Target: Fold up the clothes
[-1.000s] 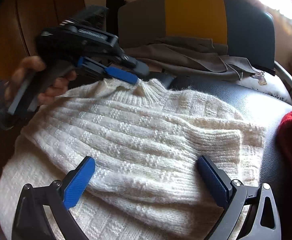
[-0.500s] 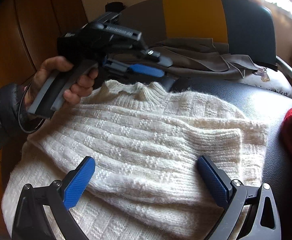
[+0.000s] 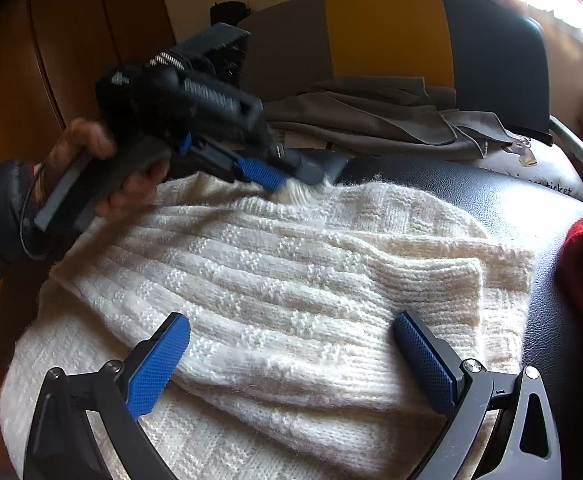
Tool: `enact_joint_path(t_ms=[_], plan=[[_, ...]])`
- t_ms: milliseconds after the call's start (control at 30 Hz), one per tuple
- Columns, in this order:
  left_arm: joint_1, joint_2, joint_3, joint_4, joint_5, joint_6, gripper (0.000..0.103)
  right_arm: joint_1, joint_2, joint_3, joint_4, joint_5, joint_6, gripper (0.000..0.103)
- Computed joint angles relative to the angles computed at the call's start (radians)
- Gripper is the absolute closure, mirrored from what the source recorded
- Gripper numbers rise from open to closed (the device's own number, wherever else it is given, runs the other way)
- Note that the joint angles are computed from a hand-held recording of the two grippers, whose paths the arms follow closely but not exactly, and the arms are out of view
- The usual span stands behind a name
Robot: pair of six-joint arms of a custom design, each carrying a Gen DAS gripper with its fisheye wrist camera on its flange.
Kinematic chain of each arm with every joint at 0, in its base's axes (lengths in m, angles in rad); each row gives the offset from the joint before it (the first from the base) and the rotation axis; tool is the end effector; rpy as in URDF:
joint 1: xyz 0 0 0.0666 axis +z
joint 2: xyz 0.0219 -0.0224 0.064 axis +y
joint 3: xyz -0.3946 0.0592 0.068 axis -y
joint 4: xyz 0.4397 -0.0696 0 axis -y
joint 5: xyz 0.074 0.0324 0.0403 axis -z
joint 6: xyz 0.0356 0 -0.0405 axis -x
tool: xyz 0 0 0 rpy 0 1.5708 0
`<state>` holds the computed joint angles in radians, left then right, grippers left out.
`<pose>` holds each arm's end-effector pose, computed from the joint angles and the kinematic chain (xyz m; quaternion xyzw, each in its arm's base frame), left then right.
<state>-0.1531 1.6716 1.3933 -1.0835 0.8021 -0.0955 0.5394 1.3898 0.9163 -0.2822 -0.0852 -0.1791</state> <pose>0.5617 -0.1130 0.2989 0.1539 0.9035 -0.3909 0.0848 0.4179 0.2532 0.2553 -0.1810 0.8994 0.1758 0.3570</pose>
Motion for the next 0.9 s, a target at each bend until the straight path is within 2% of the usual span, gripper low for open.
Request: enact_joint_path(t_ms=[67,133,200,267,400,500,567,667,700,800,900], plan=[[0.012,-0.027,-0.043,0.143,0.059,0.103,0.082,-0.001,-0.003,-0.003,0.004,-0.005,-0.004,0.0],[0.025,-0.043,-0.076,0.272,0.058,0.218,0.083,-0.004,-0.004,-0.005,0.008,-0.012,-0.007,0.0],[0.036,-0.041,-0.087,0.314,0.048,0.282,0.083,-0.005,-0.004,-0.006,0.009,-0.014,-0.008,0.0],[0.044,-0.052,-0.106,0.342,0.049,0.314,0.083,-0.003,-0.004,-0.006,0.008,-0.011,-0.006,0.0],[0.074,-0.118,-0.168,0.431,0.07,0.413,0.077,-0.002,-0.002,-0.004,0.004,-0.006,-0.003,0.0],[0.092,-0.202,-0.223,0.42,-0.012,0.385,0.075,0.0,0.0,-0.001,0.0,-0.003,-0.002,0.0],[0.104,-0.279,-0.279,0.395,-0.118,0.348,0.075,0.0,0.0,0.001,-0.002,-0.005,-0.003,0.0],[0.13,-0.412,-0.394,0.412,-0.283,0.334,0.075,-0.009,-0.004,0.004,-0.006,-0.026,-0.009,0.0],[0.145,-0.452,-0.435,0.424,-0.314,0.336,0.075,-0.015,-0.007,0.007,-0.004,-0.046,-0.016,0.0],[0.169,-0.514,-0.509,0.432,-0.37,0.325,0.074,-0.055,-0.013,0.035,0.03,-0.2,-0.088,0.0],[0.183,-0.538,-0.551,0.466,-0.383,0.313,0.074,-0.101,0.07,0.15,0.07,-0.464,-0.242,0.0]])
